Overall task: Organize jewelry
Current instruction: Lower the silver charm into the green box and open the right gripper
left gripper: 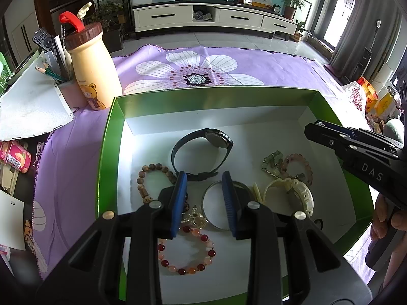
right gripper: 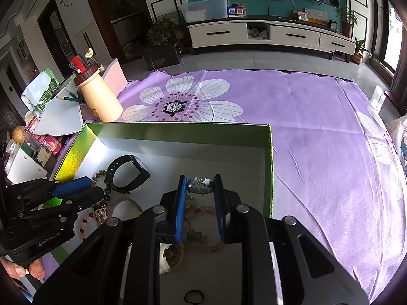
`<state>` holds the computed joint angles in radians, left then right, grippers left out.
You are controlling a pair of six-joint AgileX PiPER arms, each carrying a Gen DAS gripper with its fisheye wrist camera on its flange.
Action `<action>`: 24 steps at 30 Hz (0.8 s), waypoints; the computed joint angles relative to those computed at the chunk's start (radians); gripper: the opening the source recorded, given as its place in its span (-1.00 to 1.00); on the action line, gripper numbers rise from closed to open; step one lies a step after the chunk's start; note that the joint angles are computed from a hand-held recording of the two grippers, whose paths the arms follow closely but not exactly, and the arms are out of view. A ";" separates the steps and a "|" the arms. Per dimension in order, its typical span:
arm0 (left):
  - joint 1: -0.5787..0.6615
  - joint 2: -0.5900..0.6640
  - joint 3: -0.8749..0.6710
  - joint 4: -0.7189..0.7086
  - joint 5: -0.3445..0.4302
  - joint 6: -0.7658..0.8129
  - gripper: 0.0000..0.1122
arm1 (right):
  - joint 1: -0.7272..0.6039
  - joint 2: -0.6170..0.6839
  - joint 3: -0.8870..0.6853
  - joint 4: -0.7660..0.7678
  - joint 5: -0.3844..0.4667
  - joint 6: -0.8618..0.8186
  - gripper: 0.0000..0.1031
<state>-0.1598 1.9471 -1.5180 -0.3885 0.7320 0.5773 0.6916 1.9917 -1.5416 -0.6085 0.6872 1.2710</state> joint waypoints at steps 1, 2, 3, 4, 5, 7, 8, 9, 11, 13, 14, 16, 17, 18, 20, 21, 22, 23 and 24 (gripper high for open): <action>0.000 -0.001 0.002 0.001 -0.002 0.000 -0.48 | 0.000 0.003 -0.007 0.003 0.007 -0.005 -0.59; 0.001 0.000 0.001 -0.001 -0.001 0.002 -0.48 | 0.000 0.006 -0.011 0.006 0.010 -0.010 -0.59; 0.002 0.001 0.000 -0.003 0.000 0.003 -0.47 | -0.001 0.007 -0.015 0.011 0.012 -0.015 -0.59; 0.001 0.002 -0.001 -0.002 -0.001 0.001 -0.47 | -0.001 0.009 -0.019 0.014 0.016 -0.019 -0.59; 0.000 0.003 -0.002 0.001 -0.001 -0.002 -0.47 | -0.001 0.011 -0.025 0.016 0.020 -0.023 -0.59; 0.000 0.005 -0.003 0.003 -0.002 -0.003 -0.47 | -0.002 0.014 -0.030 0.020 0.022 -0.026 -0.59; 0.000 0.006 -0.004 0.005 -0.002 -0.004 -0.46 | -0.002 0.015 -0.033 0.020 0.025 -0.027 -0.59; -0.001 0.006 -0.004 0.007 -0.003 -0.006 -0.46 | -0.002 0.015 -0.034 0.021 0.025 -0.030 -0.59; 0.001 0.007 -0.006 0.006 -0.003 -0.006 -0.45 | -0.002 0.018 -0.041 0.025 0.030 -0.036 -0.59; 0.002 0.007 -0.006 0.005 -0.004 -0.006 -0.43 | -0.003 0.020 -0.047 0.030 0.033 -0.042 -0.59; 0.002 0.007 -0.004 0.006 -0.007 -0.007 -0.43 | -0.003 0.022 -0.049 0.030 0.035 -0.043 -0.59; 0.002 0.006 -0.003 0.007 -0.008 -0.007 -0.43 | -0.003 0.022 -0.050 0.031 0.035 -0.042 -0.59; 0.002 0.007 -0.004 0.007 -0.008 -0.007 -0.42 | -0.004 0.023 -0.051 0.034 0.035 -0.044 -0.59; 0.003 0.008 -0.006 0.006 -0.006 -0.007 -0.42 | -0.003 0.025 -0.053 0.035 0.037 -0.046 -0.59; 0.003 0.008 -0.006 0.009 -0.008 -0.007 -0.42 | -0.005 0.030 -0.060 0.041 0.041 -0.052 -0.59; 0.003 0.007 -0.003 0.009 -0.009 -0.006 -0.42 | -0.005 0.031 -0.062 0.043 0.041 -0.054 -0.59; 0.003 0.007 -0.003 0.009 -0.009 -0.006 -0.41 | -0.006 0.033 -0.064 0.044 0.042 -0.055 -0.59; 0.003 0.007 -0.003 0.009 -0.009 -0.006 -0.41 | -0.007 0.034 -0.065 0.045 0.042 -0.056 -0.59; 0.002 0.007 -0.003 0.011 -0.010 -0.008 -0.41 | -0.007 0.034 -0.065 0.046 0.041 -0.057 -0.59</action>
